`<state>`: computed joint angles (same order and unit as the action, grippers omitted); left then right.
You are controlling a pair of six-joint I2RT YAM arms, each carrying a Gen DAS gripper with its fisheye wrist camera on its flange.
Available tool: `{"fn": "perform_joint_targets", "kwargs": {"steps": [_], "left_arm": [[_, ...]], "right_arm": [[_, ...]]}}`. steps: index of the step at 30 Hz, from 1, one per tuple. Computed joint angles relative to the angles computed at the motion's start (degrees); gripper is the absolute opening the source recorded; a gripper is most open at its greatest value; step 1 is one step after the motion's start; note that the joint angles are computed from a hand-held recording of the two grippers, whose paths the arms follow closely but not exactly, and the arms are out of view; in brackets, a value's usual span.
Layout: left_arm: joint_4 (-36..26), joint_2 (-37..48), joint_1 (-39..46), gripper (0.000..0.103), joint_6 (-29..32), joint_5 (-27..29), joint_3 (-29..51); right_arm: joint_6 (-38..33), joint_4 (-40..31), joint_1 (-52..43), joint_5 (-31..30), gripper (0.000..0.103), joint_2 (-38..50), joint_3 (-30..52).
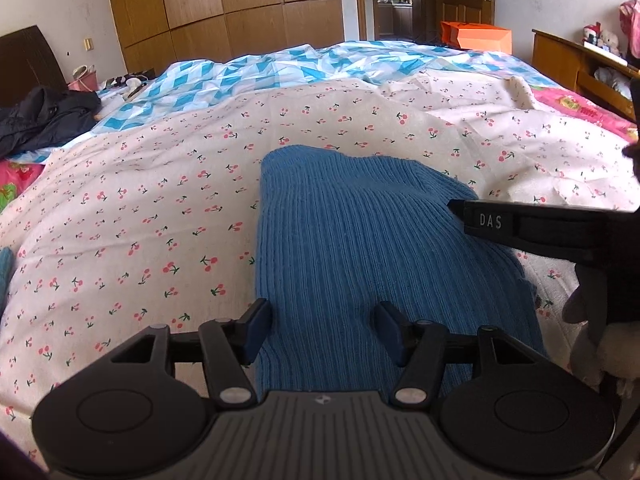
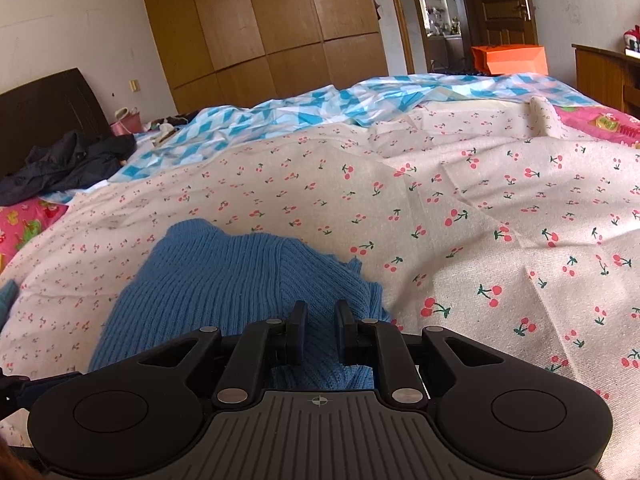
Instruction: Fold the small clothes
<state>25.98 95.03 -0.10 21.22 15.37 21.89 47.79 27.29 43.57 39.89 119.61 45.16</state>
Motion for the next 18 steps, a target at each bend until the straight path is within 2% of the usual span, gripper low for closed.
{"fn": "perform_joint_targets", "kwargs": {"steps": [5,10,18], "left_arm": [[-2.9,-3.6,3.2,0.062,0.1,4.6,-0.7],[-2.3,-0.9,4.3,0.062,3.4,3.8,-1.1],[-7.0,-2.2,8.2,0.062,5.4,7.9,-0.7]], "right_arm": [[1.9,-1.5,1.1,1.6,0.016,-1.2,-0.3],[3.3,-6.9,3.3,4.5,0.017,-1.7,1.6],[6.3,-12.7,5.9,7.2,0.017,-2.6,3.0]]}}
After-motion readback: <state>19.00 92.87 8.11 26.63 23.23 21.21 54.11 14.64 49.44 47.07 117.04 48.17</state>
